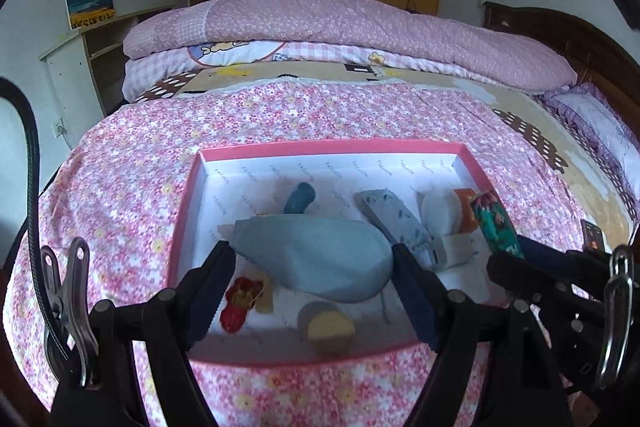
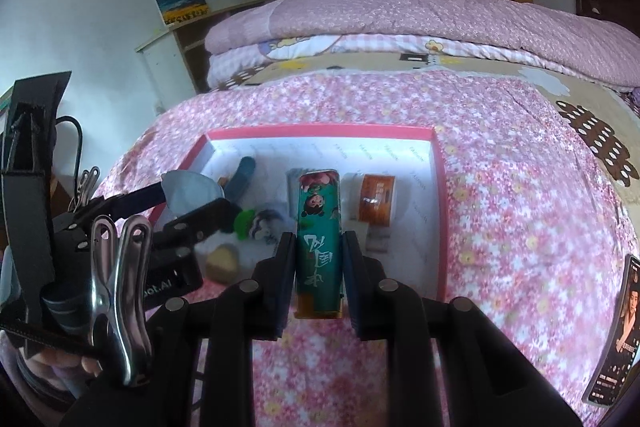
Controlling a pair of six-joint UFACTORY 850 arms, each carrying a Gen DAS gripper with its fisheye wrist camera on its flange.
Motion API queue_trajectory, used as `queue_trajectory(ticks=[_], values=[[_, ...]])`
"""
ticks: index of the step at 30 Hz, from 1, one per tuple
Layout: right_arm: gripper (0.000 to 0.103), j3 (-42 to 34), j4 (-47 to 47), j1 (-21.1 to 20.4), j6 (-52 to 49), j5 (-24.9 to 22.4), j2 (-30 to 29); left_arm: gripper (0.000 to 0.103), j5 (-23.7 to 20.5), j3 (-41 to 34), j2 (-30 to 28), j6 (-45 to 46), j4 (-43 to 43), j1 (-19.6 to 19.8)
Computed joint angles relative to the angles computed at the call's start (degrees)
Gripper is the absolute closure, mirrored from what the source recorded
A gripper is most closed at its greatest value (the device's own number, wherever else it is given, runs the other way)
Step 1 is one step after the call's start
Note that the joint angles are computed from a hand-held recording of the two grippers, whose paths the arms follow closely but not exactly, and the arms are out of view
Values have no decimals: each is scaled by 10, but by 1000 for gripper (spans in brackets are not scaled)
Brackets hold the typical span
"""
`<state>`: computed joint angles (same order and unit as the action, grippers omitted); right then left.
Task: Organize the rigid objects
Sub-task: 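Carry the blue pouch into the tray with left gripper while right carries the green box, then open left gripper to release the pouch while right gripper sets down the green box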
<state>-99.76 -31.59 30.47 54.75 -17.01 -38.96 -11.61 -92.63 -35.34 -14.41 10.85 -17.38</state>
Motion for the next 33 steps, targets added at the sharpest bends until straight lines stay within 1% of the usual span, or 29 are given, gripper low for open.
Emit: queue_trajectory(ticks=[4, 7, 11, 14, 16, 18, 21, 25, 27, 28, 30, 33], values=[[79, -17, 23, -4, -22, -4, -13, 21, -13, -28, -23, 4, -4, 0], [79, -28, 41, -6, -40, -8, -22, 21, -27, -50, -40, 29, -30, 1], [79, -41, 57, -8, -58, -11, -33, 21, -41, -70, -57, 11, -11, 0], [79, -54, 40, -8, -47, -23, -44, 21, -66, -95, -76, -18, 14, -1], [79, -63, 33, -9, -44, -30, -51, 21, -74, -105, -84, -26, 17, -1], [79, -69, 38, -10, -49, -34, -56, 21, -69, -107, -87, -9, -9, 3], [79, -79, 33, -11, -47, -41, -64, 20, -74, -114, -92, 16, -40, 6], [79, -86, 31, -13, -42, -44, -72, 20, -82, -124, -97, 21, -50, 8], [79, -86, 14, -12, -27, -42, -73, 20, -84, -127, -98, 39, -72, 11], [78, -87, 12, -12, -25, -42, -74, 20, -87, -129, -99, 44, -81, 12], [67, -87, 10, -12, -24, -42, -74, 20, -89, -129, -99, 40, -78, 12], [62, -78, -10, -10, -10, -36, -68, 21, -88, -123, -95, 10, -38, 8]])
